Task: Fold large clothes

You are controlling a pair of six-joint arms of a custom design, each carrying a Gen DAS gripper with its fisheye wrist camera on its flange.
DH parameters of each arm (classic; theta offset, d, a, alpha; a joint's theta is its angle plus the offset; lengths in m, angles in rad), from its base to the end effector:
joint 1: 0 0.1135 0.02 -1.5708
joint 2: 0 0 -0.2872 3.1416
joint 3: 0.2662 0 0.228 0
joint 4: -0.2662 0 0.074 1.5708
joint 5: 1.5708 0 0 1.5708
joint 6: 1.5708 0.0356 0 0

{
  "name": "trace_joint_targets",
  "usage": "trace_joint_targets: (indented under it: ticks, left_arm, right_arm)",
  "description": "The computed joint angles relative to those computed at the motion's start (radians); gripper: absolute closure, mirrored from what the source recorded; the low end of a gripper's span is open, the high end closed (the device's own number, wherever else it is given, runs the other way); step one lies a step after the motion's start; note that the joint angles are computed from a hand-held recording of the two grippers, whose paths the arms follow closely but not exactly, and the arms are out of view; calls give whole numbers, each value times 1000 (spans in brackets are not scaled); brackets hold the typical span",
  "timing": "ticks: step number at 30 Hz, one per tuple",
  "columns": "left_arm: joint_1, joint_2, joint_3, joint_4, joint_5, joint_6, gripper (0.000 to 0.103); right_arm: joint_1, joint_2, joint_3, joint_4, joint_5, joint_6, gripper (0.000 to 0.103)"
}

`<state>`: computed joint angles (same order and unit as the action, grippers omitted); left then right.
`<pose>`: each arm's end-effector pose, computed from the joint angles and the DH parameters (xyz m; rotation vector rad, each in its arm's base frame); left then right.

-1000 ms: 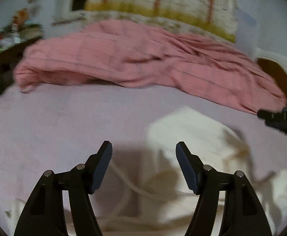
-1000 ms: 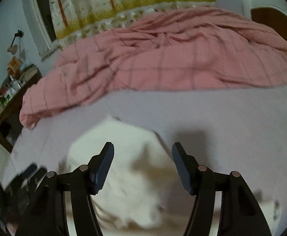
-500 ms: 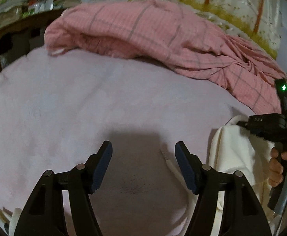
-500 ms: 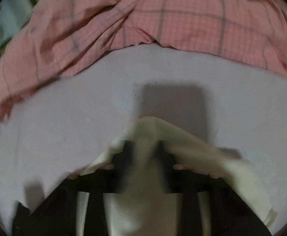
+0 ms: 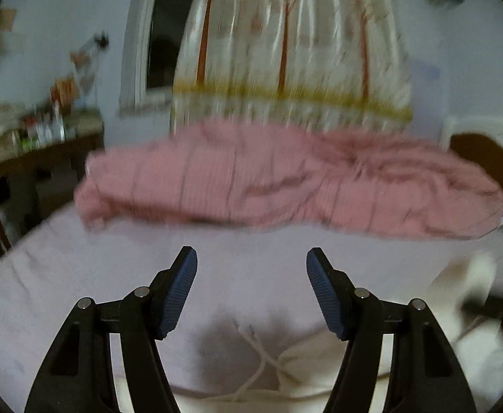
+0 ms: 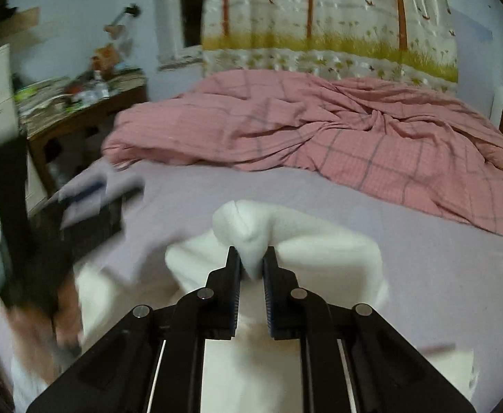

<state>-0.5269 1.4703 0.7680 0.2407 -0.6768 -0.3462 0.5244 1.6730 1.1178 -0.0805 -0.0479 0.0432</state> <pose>0.2610 -0.1260 0.2576 -0.2389 1.9120 0.1073 0.3073 0.1797 0.2692 -0.5576 2.1595 0.3666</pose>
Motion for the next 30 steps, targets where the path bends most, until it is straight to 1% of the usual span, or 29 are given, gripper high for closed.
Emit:
trace_joint_targets:
  ticks: [2,3,5,6,7,9,10,11,12,14,15,16,18,20,21,23,24,25,26,27,28,29,30]
  left_arm:
    - [-119,-111,-26,-25,-110,9,38]
    - [-185,-150,-20,-57,-157,21,38]
    - [-290,-168,4,-114,-263,32,38]
    - [-353,-172,2,-135,-346,15,38]
    - [-406,-182,-15,-143,-403,-1,38]
    - [-506,-213,-58,-171,-483,-61,38]
    - [-541,-222,-76,-194,-502,-98,37]
    - [-576,-226,-94,-230,-517,-151,37]
    - [-601,-219,-100,-273,-524,-207,37]
    - [-621,-190,-119,-310,-513,-290,36]
    - [-613,-172,-138,-286,-494,-298,32]
    - [-589,-146,-157,-239,-463,-283,27]
    - [-503,-96,-183,-125,-371,-243,22]
    - [-407,-65,-207,-28,-252,-254,17]
    - [-340,-51,-221,14,-160,-277,16]
    - [-247,-7,-255,92,-19,-332,16]
    - [-212,29,-271,132,36,-350,16]
    - [-182,79,-280,170,89,-355,16]
    - [-155,140,-272,181,144,-349,16]
    - [-139,190,-260,177,187,-352,16]
    - [-120,236,-259,197,240,-363,16]
    - [-104,271,-267,232,293,-385,16]
    - [-103,287,-278,266,316,-412,16]
  right_arm:
    - [18,-135,-169,32,-21,21,89]
    - [31,-198,-264,62,-24,48,89]
    - [59,-290,-445,152,-8,113,88]
    - [71,-315,-519,203,-2,135,88]
    - [81,-323,-594,260,-6,161,88]
    - [86,-331,-729,378,-55,219,88]
    - [91,-331,-794,438,-88,239,88]
    - [98,-334,-835,472,-101,244,88]
    - [110,-350,-877,500,-102,246,88]
    - [136,-381,-944,547,-72,232,87]
    - [150,-391,-950,540,-40,225,87]
    - [158,-421,-951,519,-7,217,87]
    - [128,-496,-920,453,15,173,77]
    - [61,-550,-856,389,31,157,47]
    - [17,-560,-829,382,26,157,44]
    - [-66,-506,-737,387,39,166,44]
    - [-99,-459,-689,386,24,153,44]
    - [-123,-408,-642,384,-1,134,44]
    - [-136,-355,-598,378,-16,111,44]
    - [-144,-285,-549,368,-32,72,44]
    - [-146,-237,-523,366,-46,46,44]
    - [-144,-186,-500,365,-61,28,44]
    - [-150,-144,-490,369,-84,23,44]
